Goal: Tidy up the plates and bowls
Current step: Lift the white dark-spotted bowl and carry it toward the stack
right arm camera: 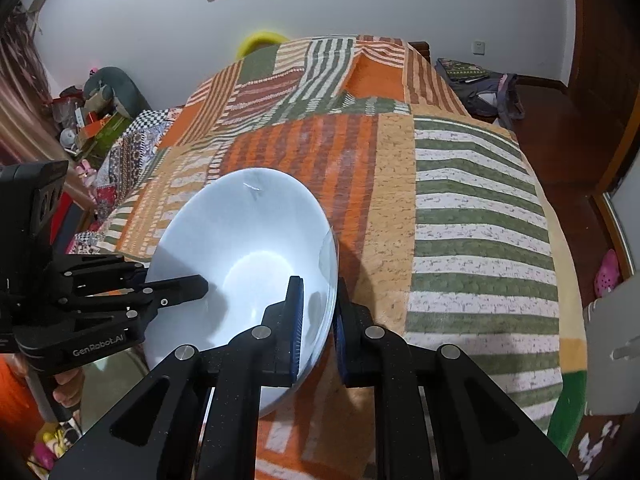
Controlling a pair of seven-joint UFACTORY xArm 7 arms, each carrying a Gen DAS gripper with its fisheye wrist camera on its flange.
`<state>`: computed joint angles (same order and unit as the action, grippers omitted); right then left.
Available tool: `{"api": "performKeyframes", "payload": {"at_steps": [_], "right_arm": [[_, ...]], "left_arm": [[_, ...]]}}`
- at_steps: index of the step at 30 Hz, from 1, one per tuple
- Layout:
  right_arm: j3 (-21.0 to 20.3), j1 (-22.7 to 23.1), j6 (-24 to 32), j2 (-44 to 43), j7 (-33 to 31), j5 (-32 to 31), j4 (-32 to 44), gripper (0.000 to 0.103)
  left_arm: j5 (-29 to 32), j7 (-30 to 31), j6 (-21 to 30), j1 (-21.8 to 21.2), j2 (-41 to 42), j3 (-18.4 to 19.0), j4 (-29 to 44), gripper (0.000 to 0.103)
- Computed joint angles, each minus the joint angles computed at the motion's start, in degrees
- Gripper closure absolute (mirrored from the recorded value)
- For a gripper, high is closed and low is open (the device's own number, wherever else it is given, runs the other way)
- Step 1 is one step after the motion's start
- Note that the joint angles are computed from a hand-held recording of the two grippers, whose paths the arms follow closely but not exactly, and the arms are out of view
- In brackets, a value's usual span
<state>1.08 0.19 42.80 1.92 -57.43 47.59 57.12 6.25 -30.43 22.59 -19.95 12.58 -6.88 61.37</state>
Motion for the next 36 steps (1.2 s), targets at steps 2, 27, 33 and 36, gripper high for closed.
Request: {"api": "performKeyframes", "payload": {"at_steps": [2,27,33,36], "right_arm": [[0.13,0.22,-0.2,-1.29,0.07,-0.01,-0.85,0.09],[-2.04,12.91,0.69,-23.57,3.51,2.55,-15.55,0.09],[-2.04,17.32,0.53,-28.17,5.08,2.17,-18.96,0.09],[-1.74,19.59,0.3,-29.77,5.65,2.31,-20.31,0.09]], "left_arm": [[0.75,-1.31,-0.49,-0.32,-2.16,0.29,-1.78,0.087],[4.89,-14.24,2.39,6.56,-43.93,-7.0,-31.69,0.087],[2.38,-15.25,7.94,6.12,-57.2,-7.91,-38.63,0.087],[1.21,-15.91,11.62,5.55,-64.29,-8.11,-42.08,0.087]]}}
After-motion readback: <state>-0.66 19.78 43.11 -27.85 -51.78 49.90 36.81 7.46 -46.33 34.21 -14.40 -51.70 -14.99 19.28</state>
